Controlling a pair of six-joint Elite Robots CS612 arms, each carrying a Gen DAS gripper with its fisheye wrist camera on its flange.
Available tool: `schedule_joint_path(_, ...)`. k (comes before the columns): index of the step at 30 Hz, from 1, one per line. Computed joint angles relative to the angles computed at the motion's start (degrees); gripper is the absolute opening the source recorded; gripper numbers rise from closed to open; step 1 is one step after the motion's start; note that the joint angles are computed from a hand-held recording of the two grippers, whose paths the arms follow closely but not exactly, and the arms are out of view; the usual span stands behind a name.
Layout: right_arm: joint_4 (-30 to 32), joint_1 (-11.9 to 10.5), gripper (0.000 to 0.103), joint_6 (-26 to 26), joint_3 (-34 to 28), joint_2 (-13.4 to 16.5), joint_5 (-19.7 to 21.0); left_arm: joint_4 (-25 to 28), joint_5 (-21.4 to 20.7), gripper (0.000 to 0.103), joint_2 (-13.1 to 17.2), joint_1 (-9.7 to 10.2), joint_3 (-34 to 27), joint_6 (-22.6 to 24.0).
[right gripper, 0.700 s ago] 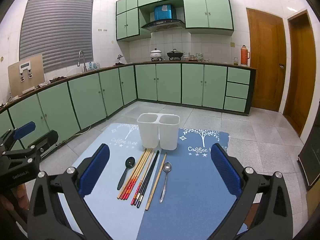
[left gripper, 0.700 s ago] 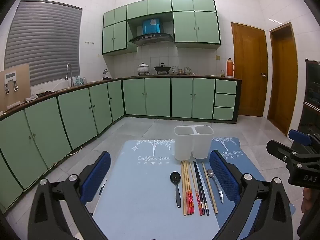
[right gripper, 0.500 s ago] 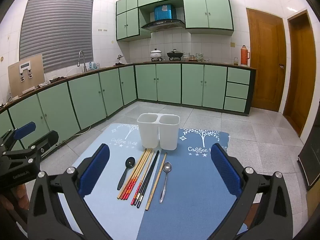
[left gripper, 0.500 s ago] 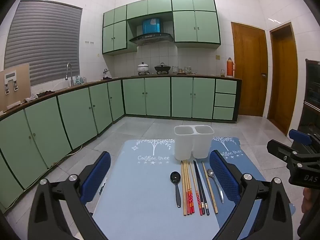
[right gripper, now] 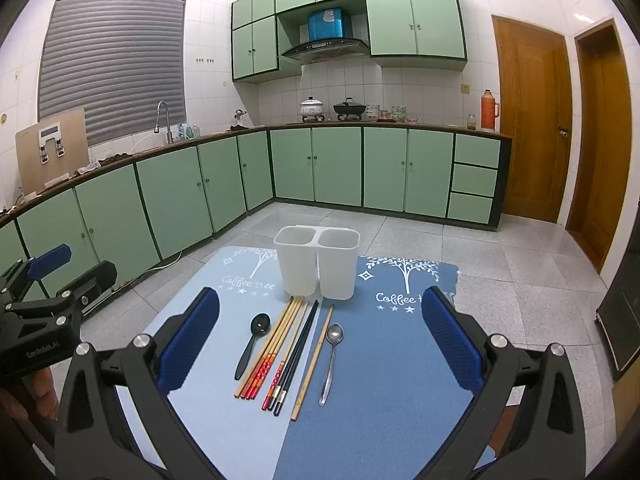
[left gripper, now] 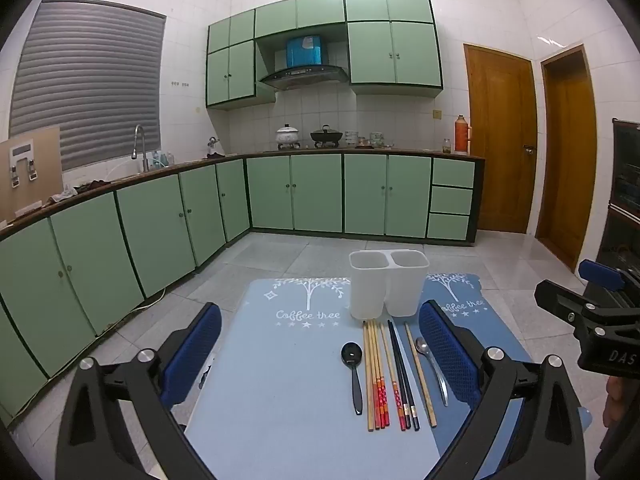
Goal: Organize utensils
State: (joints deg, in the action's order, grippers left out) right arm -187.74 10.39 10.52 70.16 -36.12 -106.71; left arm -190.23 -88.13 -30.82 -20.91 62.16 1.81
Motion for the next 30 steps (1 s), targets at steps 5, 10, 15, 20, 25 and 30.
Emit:
schedule_joint_path(5,0.05,0.01,0.098,0.01,-0.01,0.02,0.03,-0.58,0.19,0.097,0.12,-0.10,0.32,-0.15)
schedule_joint_path(10,0.03,0.03,0.098,0.02,-0.03,0.04,-0.02,0.46,-0.13,0.097,-0.03,0.23,-0.25,-0.19)
schedule_joint_path(15,0.03,0.03,0.098,0.02,-0.03,0.04,-0.02,0.51,-0.18,0.097,0.00,0.26,-0.27,-0.16)
schedule_joint_path(20,0.04,0.03,0.098,0.06,-0.04,0.05,-0.01,0.44,-0.19,0.097,-0.01,0.27,-0.27,-0.19)
schedule_joint_path(25,0.06,0.03,0.098,-0.02,-0.05,0.04,0.00,0.43,-0.25,0.097,0.00,0.32,-0.29,-0.16)
schedule_joint_path(30,-0.02,0.01,0.098,0.01,-0.02,0.03,0.03,0.48,-0.12,0.097,-0.08,0.27,-0.26,-0.09)
